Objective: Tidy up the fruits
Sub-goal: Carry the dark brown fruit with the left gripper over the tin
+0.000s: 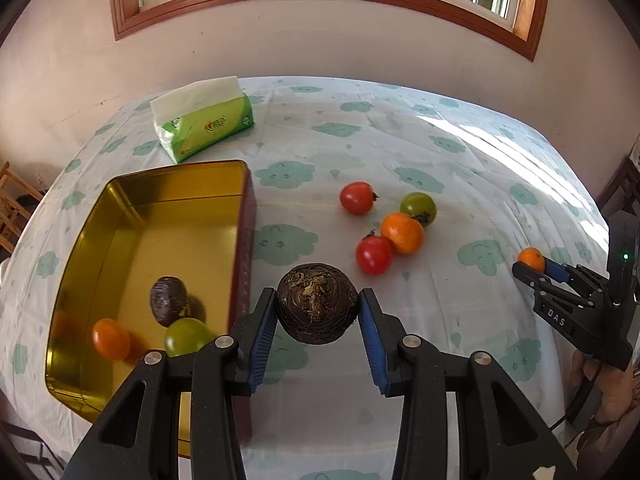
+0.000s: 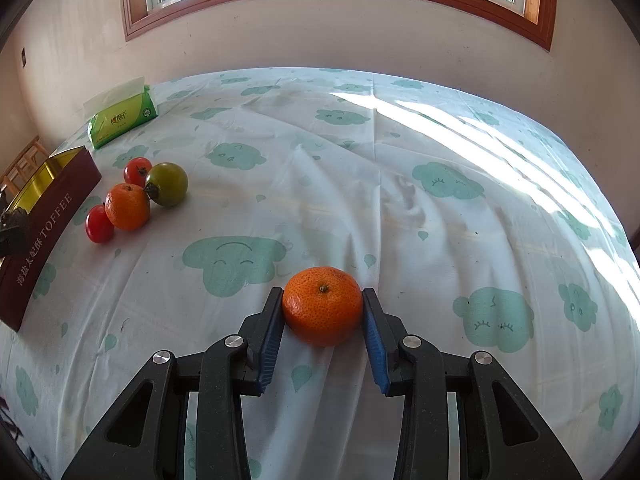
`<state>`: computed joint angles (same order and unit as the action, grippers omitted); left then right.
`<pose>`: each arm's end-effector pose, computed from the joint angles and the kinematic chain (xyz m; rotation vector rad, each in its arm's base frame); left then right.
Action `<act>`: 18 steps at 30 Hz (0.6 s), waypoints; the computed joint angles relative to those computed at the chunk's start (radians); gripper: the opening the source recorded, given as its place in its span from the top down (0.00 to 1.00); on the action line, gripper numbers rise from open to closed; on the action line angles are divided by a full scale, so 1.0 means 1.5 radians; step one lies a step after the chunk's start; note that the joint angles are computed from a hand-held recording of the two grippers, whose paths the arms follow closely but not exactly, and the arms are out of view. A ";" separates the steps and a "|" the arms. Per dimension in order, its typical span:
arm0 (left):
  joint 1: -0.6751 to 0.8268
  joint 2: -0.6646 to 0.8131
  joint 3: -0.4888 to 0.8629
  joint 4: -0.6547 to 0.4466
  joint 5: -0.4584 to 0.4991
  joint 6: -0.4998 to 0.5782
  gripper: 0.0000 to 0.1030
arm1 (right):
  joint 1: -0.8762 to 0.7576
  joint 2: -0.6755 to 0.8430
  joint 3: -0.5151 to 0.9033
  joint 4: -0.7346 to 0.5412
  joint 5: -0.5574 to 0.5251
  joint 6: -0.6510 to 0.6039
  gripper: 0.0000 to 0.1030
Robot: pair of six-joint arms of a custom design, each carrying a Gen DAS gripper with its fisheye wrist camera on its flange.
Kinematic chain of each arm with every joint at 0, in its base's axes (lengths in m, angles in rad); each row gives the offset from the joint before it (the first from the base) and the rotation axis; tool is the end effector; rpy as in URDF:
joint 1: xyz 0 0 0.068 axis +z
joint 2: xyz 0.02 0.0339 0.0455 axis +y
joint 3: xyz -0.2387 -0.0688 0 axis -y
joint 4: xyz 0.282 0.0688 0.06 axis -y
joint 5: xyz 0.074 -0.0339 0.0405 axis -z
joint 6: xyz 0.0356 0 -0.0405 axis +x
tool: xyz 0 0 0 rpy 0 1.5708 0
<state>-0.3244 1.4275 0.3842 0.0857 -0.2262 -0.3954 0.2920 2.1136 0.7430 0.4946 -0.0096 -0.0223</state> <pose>0.2322 -0.0696 0.0474 -0.1780 2.4868 -0.0129 0.3143 0.0948 -0.0307 -0.3878 2.4203 0.1310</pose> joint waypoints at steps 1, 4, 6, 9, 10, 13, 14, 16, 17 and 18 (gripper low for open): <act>0.013 -0.015 -0.008 -0.005 0.002 0.003 0.64 | 0.000 0.000 0.000 0.000 0.000 0.000 0.62; 0.051 -0.051 -0.028 -0.020 0.002 0.017 0.64 | -0.001 0.000 0.000 0.000 -0.001 -0.001 0.62; 0.077 -0.069 -0.040 -0.028 0.002 0.028 0.64 | -0.001 0.000 0.000 0.000 -0.001 -0.001 0.62; 0.120 -0.088 -0.057 -0.031 0.010 0.045 0.64 | -0.001 0.000 0.000 -0.001 -0.002 -0.001 0.62; 0.133 -0.092 -0.062 -0.031 0.013 0.051 0.64 | -0.001 0.000 0.000 0.000 -0.003 -0.001 0.62; 0.169 -0.101 -0.073 -0.030 0.017 0.067 0.64 | -0.002 0.000 0.000 0.000 -0.004 -0.002 0.62; 0.180 -0.104 -0.076 -0.030 0.020 0.072 0.64 | -0.002 0.001 0.000 0.000 -0.004 -0.003 0.62; 0.202 -0.105 -0.081 -0.027 0.025 0.080 0.64 | -0.003 0.000 0.000 0.000 -0.005 -0.002 0.62; 0.213 -0.103 -0.082 -0.024 0.028 0.085 0.64 | -0.003 0.000 0.000 0.000 -0.005 -0.002 0.62; 0.220 -0.098 -0.083 -0.020 0.029 0.088 0.64 | -0.002 0.000 0.000 0.000 -0.005 -0.002 0.62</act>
